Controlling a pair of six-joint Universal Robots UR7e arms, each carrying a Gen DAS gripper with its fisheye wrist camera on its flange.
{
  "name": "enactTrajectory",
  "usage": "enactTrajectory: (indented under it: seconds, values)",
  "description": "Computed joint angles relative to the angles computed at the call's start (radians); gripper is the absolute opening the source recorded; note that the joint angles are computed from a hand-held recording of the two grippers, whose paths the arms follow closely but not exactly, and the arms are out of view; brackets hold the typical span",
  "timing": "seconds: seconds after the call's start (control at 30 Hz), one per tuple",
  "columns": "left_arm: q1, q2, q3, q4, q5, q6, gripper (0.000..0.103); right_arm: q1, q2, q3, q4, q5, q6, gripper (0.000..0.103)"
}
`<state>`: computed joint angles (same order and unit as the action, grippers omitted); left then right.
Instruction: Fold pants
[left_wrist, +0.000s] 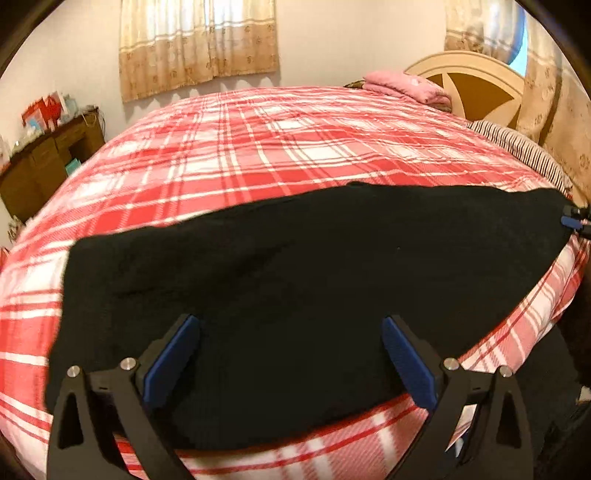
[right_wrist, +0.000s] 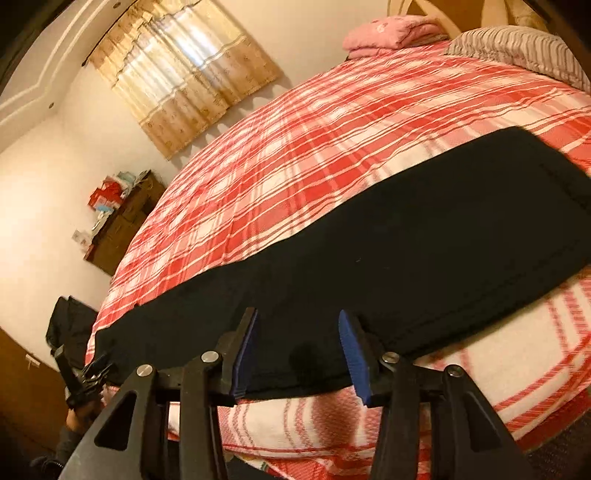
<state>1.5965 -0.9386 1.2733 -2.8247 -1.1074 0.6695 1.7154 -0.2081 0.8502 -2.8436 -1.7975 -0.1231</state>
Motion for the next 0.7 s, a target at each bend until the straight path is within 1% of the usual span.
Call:
enactTrajectory:
  seconds: [0.07,0.13,0.2,0.3,0.37,0.43,0.5,0.53,0.57,0.7]
  values:
    - [0.000,-0.010,0.004,-0.052,0.014,0.020,0.101,-0.010,-0.046,0.078,-0.088,0.021,0.002,0.047]
    - [0.008,-0.012,-0.013,-0.089,0.025,0.018,0.101,-0.010,-0.085,0.138,-0.207,-0.012,0.027,0.047]
    - [0.021,-0.007,-0.046,-0.100,0.037,-0.012,0.101,-0.019,-0.114,0.176,-0.283,-0.017,0.064,0.047]
    - [0.047,0.002,-0.097,-0.108,0.063,-0.070,0.101,-0.040,-0.168,0.243,-0.417,-0.066,0.141,0.047]
    - [0.060,0.007,-0.111,-0.132,0.076,-0.092,0.102,-0.053,-0.196,0.273,-0.440,-0.074,0.191,0.047]
    - [0.071,0.010,-0.120,-0.134,0.073,-0.115,0.102,-0.072,-0.221,0.295,-0.437,-0.066,0.246,0.047]
    - [0.084,0.015,-0.131,-0.104,0.067,-0.165,0.102,-0.083,-0.239,0.320,-0.435,-0.039,0.270,0.047]
    - [0.086,0.018,-0.131,-0.104,0.066,-0.172,0.102,-0.088,-0.245,0.330,-0.433,-0.021,0.280,0.047]
    - [0.085,0.023,-0.125,-0.133,0.068,-0.152,0.102,-0.090,-0.254,0.344,-0.437,-0.017,0.281,0.047]
    - [0.079,0.028,-0.115,-0.156,0.090,-0.127,0.103,-0.084,-0.267,0.371,-0.443,-0.067,0.317,0.047]
